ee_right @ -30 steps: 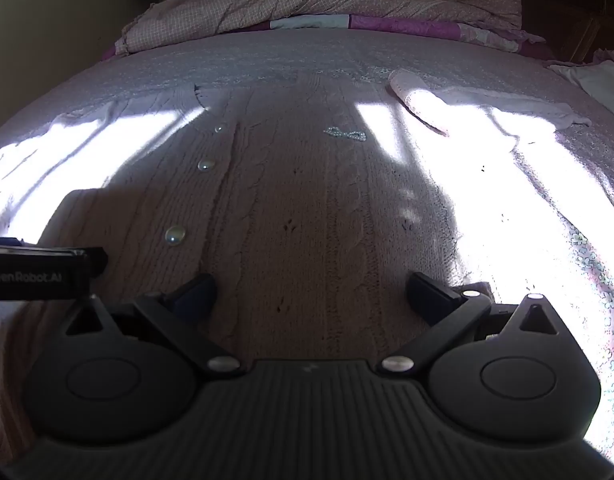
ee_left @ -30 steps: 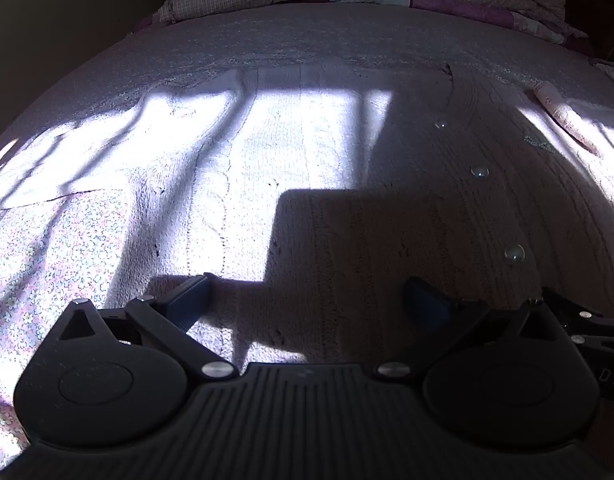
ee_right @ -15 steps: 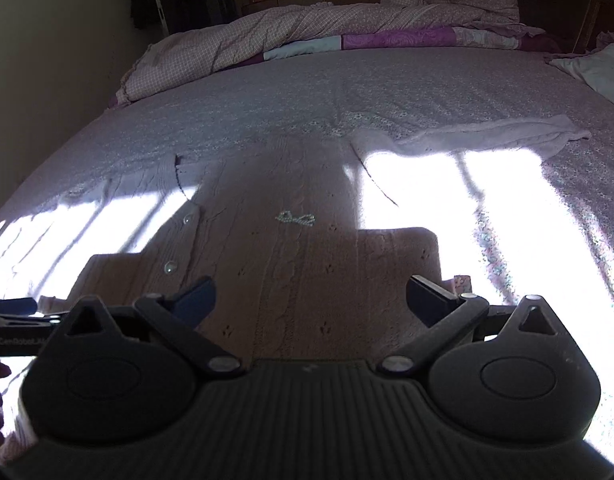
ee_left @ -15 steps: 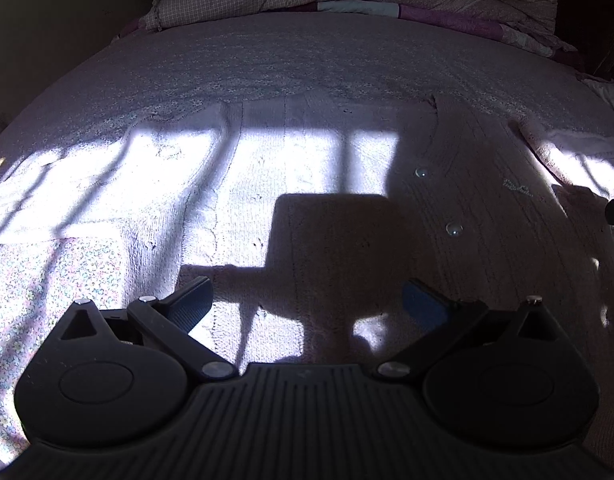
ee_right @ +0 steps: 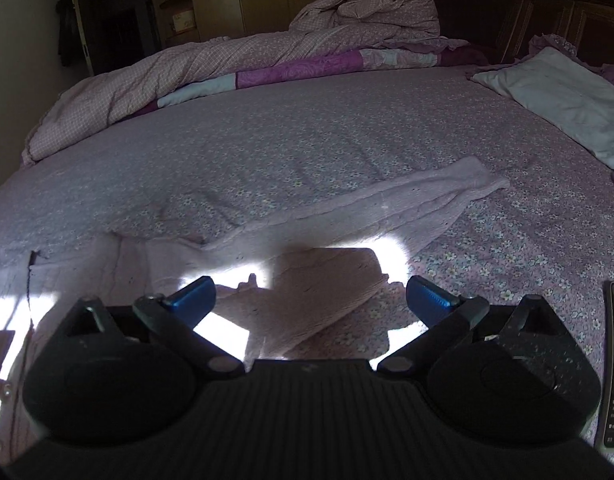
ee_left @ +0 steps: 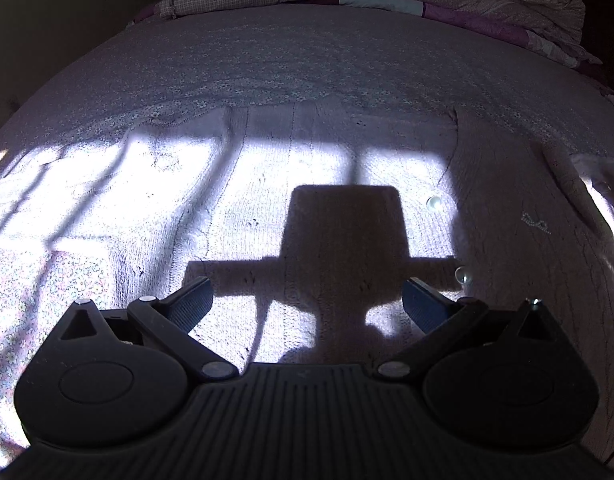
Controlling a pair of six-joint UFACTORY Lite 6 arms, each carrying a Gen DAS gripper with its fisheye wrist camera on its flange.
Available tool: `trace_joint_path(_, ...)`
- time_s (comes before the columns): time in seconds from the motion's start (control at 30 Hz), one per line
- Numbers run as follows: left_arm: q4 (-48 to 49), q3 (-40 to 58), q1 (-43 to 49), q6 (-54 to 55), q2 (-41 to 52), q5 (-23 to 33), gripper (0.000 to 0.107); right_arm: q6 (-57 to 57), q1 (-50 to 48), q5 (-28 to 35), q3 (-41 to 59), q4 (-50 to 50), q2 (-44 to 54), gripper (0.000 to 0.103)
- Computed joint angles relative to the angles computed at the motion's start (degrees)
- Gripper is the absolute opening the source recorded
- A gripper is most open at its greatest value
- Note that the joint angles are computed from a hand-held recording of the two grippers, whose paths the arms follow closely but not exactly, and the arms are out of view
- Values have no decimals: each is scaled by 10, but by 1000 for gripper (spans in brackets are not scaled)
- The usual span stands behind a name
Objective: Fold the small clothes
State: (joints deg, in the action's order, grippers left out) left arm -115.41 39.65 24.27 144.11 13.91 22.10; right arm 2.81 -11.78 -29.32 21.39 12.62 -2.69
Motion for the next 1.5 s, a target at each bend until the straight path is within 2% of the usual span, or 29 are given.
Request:
trace_joint_path(0.17, -81, 8, -34, 64, 11, -34, 103, 72, -103, -23, 120, -90, 156, 103)
trace_joint_path(0.3, -126, 19, -51, 97, 25, -49, 103, 100, -141, -17, 223, -104, 262, 103)
trace_joint_path(0.43, -223, 25, -74, 183, 41, -66, 103, 141, -174, -7, 302, -137, 340, 103)
trace_joint_path(0.5, -249, 31, -80, 207, 49, -72, 103, 185, -188, -15, 332, -166, 374, 97)
trace_joint_path(0.6, -266, 35, -83, 224, 56, -72, 103, 186, -193, -38, 358, -145, 405, 74)
trace_joint_path(0.63, -266, 34, -84, 224, 56, -73, 103, 182, -192, -40, 363, -140, 410, 58)
trace_joint_path(0.67, -262, 34, -84, 221, 54, -73, 103, 187, -195, -38, 370, -147, 413, 36)
trace_joint_path(0.73, -245, 30, -79, 209, 49, -68, 103, 199, -201, -29, 375, -170, 410, 14)
trace_joint_path(0.87, -220, 20, -71, 191, 30, -65, 103, 208, -212, -72, 305, -193, 347, 11)
trace_joint_path(0.93, -159, 15, -62, 131, 18, -65, 103, 215, -222, -93, 261, -212, 306, 11)
trace_joint_path(1.03, -117, 4, -54, 98, -4, -57, 103, 240, -249, -122, 177, -257, 214, 11)
trace_joint_path(1.17, -61, -8, -41, 53, -29, -50, 103, 262, -276, -122, 82, -298, 76, 10)
trace_joint_path(1.3, -40, -14, -30, 40, -44, -49, 103, 313, -280, -84, 8, -339, -76, 10)
trace_joint_path(1.4, -6, -20, -17, 10, -58, -49, 103, 350, -245, -28, -29, -354, -184, 10)
trace_joint_path(1.5, 25, -28, 3, -14, -73, -39, 103, 328, -168, 32, -53, -298, -268, 10)
